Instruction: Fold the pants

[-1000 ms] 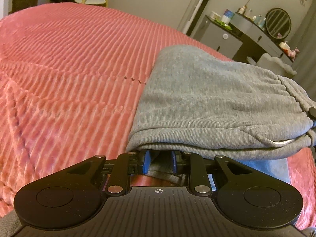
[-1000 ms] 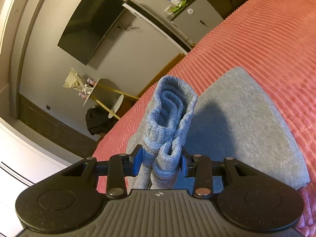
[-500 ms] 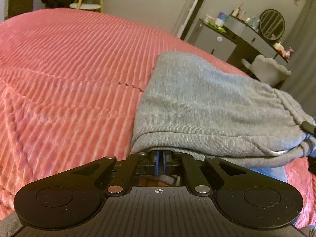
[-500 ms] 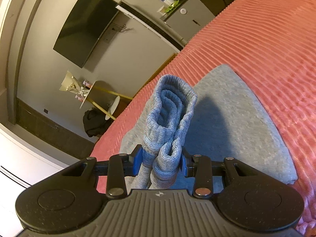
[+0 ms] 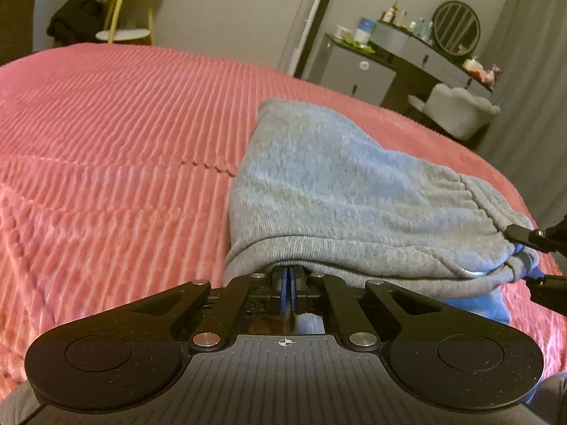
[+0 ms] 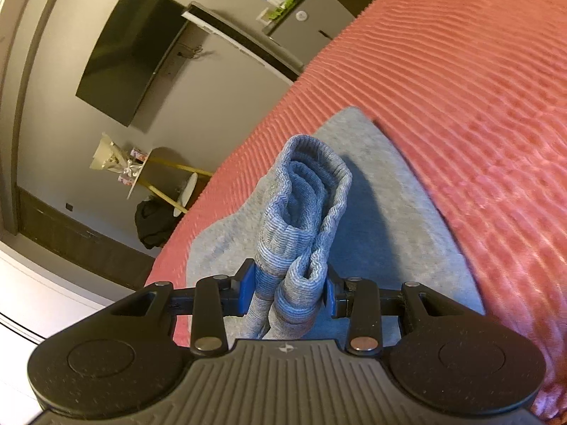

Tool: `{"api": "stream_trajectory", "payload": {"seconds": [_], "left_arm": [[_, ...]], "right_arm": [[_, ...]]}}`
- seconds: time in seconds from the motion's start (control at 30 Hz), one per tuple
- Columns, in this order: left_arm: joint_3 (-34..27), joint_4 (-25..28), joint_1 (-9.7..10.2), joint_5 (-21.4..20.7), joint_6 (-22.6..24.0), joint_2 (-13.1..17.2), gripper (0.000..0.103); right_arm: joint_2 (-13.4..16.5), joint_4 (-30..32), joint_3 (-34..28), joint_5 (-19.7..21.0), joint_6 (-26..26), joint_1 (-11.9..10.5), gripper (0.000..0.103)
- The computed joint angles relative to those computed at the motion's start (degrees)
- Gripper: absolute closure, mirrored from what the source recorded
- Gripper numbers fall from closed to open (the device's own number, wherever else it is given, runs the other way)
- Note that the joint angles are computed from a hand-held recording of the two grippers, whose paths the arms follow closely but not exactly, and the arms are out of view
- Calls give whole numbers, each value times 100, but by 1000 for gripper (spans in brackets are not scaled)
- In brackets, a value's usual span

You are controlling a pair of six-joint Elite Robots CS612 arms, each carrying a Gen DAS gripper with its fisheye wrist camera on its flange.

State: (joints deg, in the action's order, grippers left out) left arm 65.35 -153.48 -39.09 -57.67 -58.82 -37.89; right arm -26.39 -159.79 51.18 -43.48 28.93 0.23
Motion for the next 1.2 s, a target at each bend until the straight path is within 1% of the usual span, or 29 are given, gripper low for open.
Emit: {"api": "stream_trajectory", "payload": {"seconds": [0.03,0.1,0.13,0.17,0.2,0.27,0.3,0.37,0.4,0.43,0.5,0.53,0.57,0.63,0.7,0.73,0.77,0.8,0.83,0.87,0.9,0.93,0.97,1.03,1.07,1.1,1.13,1.17,1.2], "left_arm": [[-18,71,-6,-50,73,-7,97],[-102,110,-23,-187,409,16,74],[-163,187,-40,-226,559,35,56],[-225,207,-59,-226,684,65,51],[-279,178,-74,-232,872,100,51],[-432,335,-66,-281,1034,177,41],[-557,523,-54,-296,1014,234,40],[-815,976,-6,-364,808,351,40],[-862,1082,5,-331,681,386,40],[-883,1119,21,-340,567,410,40],[-880,1017,65,-411,345,447,39],[-840,900,83,-434,264,447,39],[-742,764,70,-422,175,422,38],[-644,576,80,-414,66,398,39],[-547,418,91,-409,-72,371,41],[-528,391,87,-407,-149,364,45],[-473,368,91,-389,-239,340,50],[-460,366,83,-378,-314,330,50],[-417,320,87,-397,-370,312,51],[-388,285,88,-401,-380,300,52],[-429,321,84,-388,-362,319,52],[-442,353,78,-372,-335,323,52],[-464,393,74,-358,-313,331,52],[-502,471,60,-320,-278,344,51],[-506,492,55,-299,-268,345,51],[-522,519,46,-272,-274,348,51],[-513,517,38,-239,-284,342,51],[-520,510,29,-227,-293,343,52],[-516,476,31,-239,-316,343,53]], "right_arm": [[10,49,-14,23,14,-10,66],[33,106,-47,58,-12,-23,65],[41,115,-56,59,-66,-23,65],[45,136,-61,30,-149,-20,64],[42,156,-47,-46,-249,-10,62],[72,200,-56,-154,-452,-1,52],[85,207,-48,-250,-499,-2,47],[143,232,-87,-297,-392,-17,45],[204,255,-152,-180,-215,-44,41],[278,265,-241,-11,3,-73,40],[425,350,-455,271,273,-104,35],[498,495,-582,404,303,-111,29],[562,719,-714,516,236,-109,25],[676,1099,-977,647,12,-87,12],[786,1296,-1226,740,-40,-58,10],[802,1438,-1309,709,-112,-38,15],[808,1512,-1365,716,-267,-14,24],[766,1602,-1357,615,-522,16,53],[697,1766,-1320,400,-878,54,62],[658,1862,-1301,355,-1128,79,62],[618,1880,-1266,297,-1207,97,62],[586,1797,-1229,252,-1143,108,62],[591,1699,-1236,320,-1033,105,60],[603,1744,-1314,336,-969,123,45],[606,1894,-1357,299,-1036,132,41],[610,2222,-1451,226,-1251,160,38],[591,2528,-1500,110,-1477,183,39],[577,2829,-1567,-19,-1733,210,44],[536,2890,-1580,-156,-1905,229,58]]}}
